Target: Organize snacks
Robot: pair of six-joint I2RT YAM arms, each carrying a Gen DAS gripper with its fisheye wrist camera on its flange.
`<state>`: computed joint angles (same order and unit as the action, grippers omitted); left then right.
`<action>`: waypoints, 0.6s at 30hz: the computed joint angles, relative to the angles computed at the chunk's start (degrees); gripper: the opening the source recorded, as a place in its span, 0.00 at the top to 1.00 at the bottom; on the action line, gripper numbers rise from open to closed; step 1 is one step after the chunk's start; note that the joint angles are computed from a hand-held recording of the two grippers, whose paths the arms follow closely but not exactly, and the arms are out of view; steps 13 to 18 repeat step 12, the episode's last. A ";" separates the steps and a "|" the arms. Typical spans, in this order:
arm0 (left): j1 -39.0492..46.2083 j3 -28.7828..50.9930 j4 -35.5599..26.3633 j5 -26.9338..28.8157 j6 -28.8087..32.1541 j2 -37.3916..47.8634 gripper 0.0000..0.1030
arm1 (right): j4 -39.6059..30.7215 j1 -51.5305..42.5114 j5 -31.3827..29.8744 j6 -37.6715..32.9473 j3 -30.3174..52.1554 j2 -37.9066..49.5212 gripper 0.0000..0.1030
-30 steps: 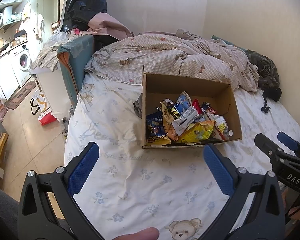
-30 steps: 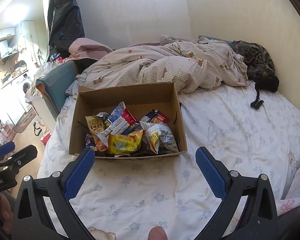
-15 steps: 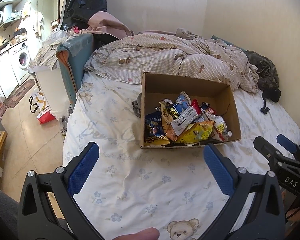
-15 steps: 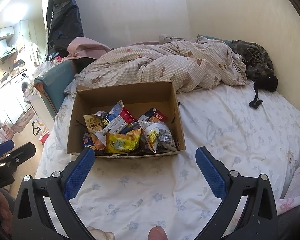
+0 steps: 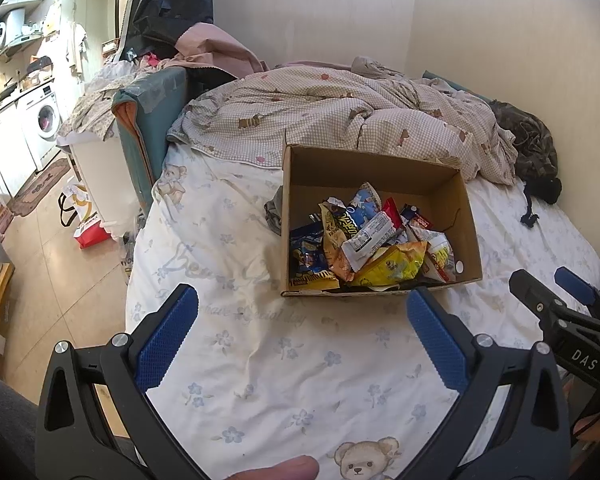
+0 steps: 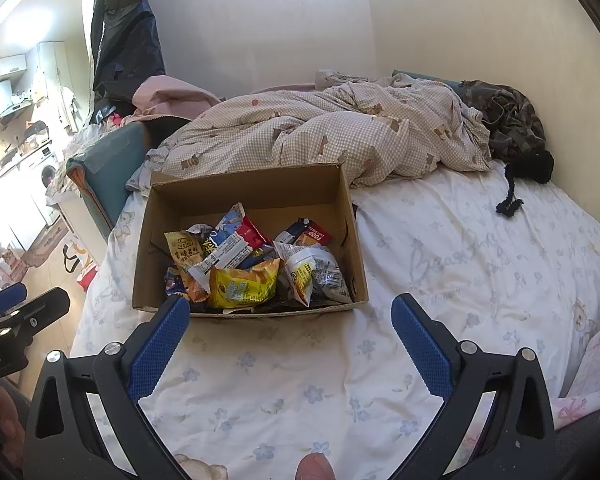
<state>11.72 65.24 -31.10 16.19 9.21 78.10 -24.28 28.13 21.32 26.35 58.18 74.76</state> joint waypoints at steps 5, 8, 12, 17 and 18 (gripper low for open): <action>0.01 0.18 -0.21 0.07 0.02 0.44 0.00 | 0.10 -0.01 -0.09 -0.12 -0.10 -0.03 0.00; 0.03 0.18 -0.13 0.19 0.00 0.58 0.00 | 0.19 0.00 -0.08 -0.09 -0.16 -0.03 0.00; -0.15 0.20 -0.02 -0.42 0.09 0.64 0.00 | -0.14 0.34 -0.02 0.36 0.25 0.12 0.00; -0.15 0.20 -0.02 -0.42 0.09 0.64 0.00 | -0.14 0.34 -0.02 0.36 0.25 0.12 0.00; -0.15 0.20 -0.02 -0.42 0.09 0.64 0.00 | -0.14 0.34 -0.02 0.36 0.25 0.12 0.00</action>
